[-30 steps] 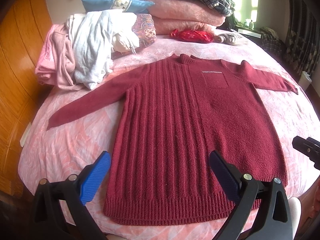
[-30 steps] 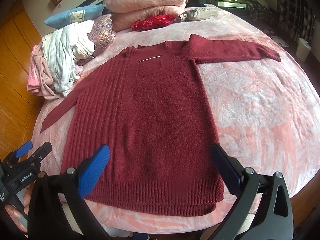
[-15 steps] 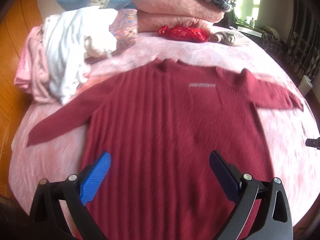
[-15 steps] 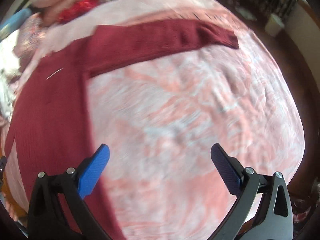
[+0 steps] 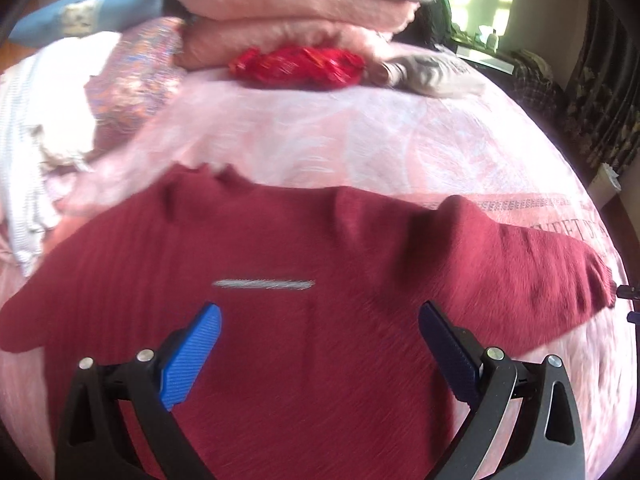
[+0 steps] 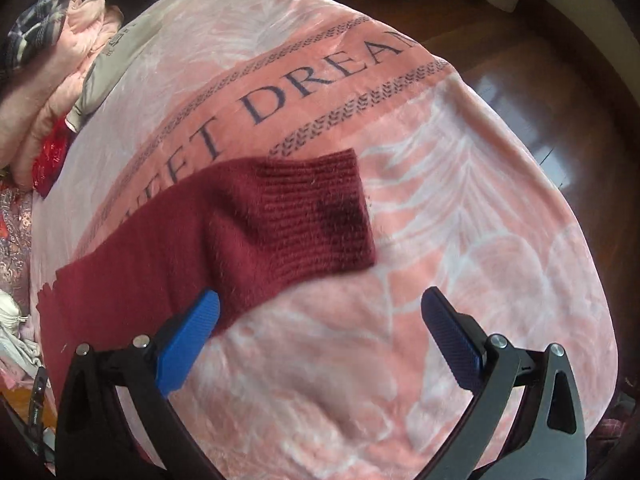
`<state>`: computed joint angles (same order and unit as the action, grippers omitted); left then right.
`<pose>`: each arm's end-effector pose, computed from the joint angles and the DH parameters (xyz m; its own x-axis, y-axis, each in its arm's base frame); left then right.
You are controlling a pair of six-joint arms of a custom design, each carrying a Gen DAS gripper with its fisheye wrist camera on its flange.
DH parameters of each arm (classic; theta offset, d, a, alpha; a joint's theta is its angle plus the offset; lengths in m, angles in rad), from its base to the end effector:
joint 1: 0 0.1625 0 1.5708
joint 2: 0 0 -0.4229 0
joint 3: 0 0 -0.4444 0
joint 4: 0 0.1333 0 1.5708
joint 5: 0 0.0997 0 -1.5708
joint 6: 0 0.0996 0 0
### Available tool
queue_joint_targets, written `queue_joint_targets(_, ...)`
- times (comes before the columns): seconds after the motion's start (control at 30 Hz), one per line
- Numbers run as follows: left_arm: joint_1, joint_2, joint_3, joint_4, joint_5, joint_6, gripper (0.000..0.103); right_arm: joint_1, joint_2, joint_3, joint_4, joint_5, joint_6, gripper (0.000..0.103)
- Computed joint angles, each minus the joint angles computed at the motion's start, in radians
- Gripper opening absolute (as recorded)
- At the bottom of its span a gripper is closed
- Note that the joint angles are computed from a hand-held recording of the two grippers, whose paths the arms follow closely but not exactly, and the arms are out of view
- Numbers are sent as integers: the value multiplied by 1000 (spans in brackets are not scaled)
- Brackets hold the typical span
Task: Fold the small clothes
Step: 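Move the right tool to the sweater's sleeve cuff and close on it, then carry the sleeve across the sweater body with the right tool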
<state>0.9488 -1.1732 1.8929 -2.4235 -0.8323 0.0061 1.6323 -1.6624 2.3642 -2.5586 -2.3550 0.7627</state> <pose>-0.1906 -0.6097 0.1997 -0.6495 0.3632 -0.6680 0.5815 0.8033 -0.1285 0.0884 -0.4116 0.2572 -0.5605 0.7739 0.2950 0.4540 0.5850 -0.6721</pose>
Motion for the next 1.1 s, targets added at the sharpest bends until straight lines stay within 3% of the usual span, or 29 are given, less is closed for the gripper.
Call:
queue_joint_targets(0.13, -7, 76, -21, -19, -10, -11, 99, -40, 9, -7, -17, 13, -63, 98)
queue_joint_targets(0.17, -8, 92, -26, -27, -8, -9, 99, -51, 11, -6, -26, 23, -81, 93)
queue_joint_targets(0.2, -11, 100, -25, -32, -7, -9, 99, -65, 10, -6, -29, 40, -94, 79)
queue_joint_targets(0.3, -15, 106, -19, -43, -12, -13, 99, -88, 15, 0, -84, 69, -133, 69)
queue_joint_targets(0.37, -12, 104, -16, -50, -7, -4, 99, -69, 29, -4, -102, 50, -154, 54)
queue_joint_targets(0.4, -8, 104, -18, -52, 3, 4, 99, -64, 57, -23, -112, 42, -165, 34)
queue_joint_targets(0.47, -1, 96, -16, -59, 12, 13, 99, -35, 66, -38, -92, 15, -166, 6)
queue_joint_targets(0.53, 11, 85, -17, -67, 25, 20, 99, -2, 55, -35, -123, 6, -189, 6)
queue_joint_targets(0.63, 28, 70, -18, -76, 35, 35, 99, 71, 28, -33, -170, -85, -212, 5)
queue_joint_targets(0.67, 34, 65, -16, -80, 41, 42, 99, 76, 0, -25, -161, -93, -186, 5)
queue_joint_targets(0.8, 62, 63, -14, -82, 65, 64, 99, 31, -66, -6, 51, -150, 14, 5)
queue_joint_targets(0.9, 88, 79, -36, -23, 74, 42, 99, -19, -57, 29, 49, -116, 55, 5)
queue_joint_targets(0.97, 103, 87, -50, 21, 69, 33, 99, -12, -14, 17, 71, -147, 97, 5)
queue_joint_targets(1.1, 113, 52, -32, -12, 48, 80, 99, 57, 32, -26, 168, -234, 194, 5)
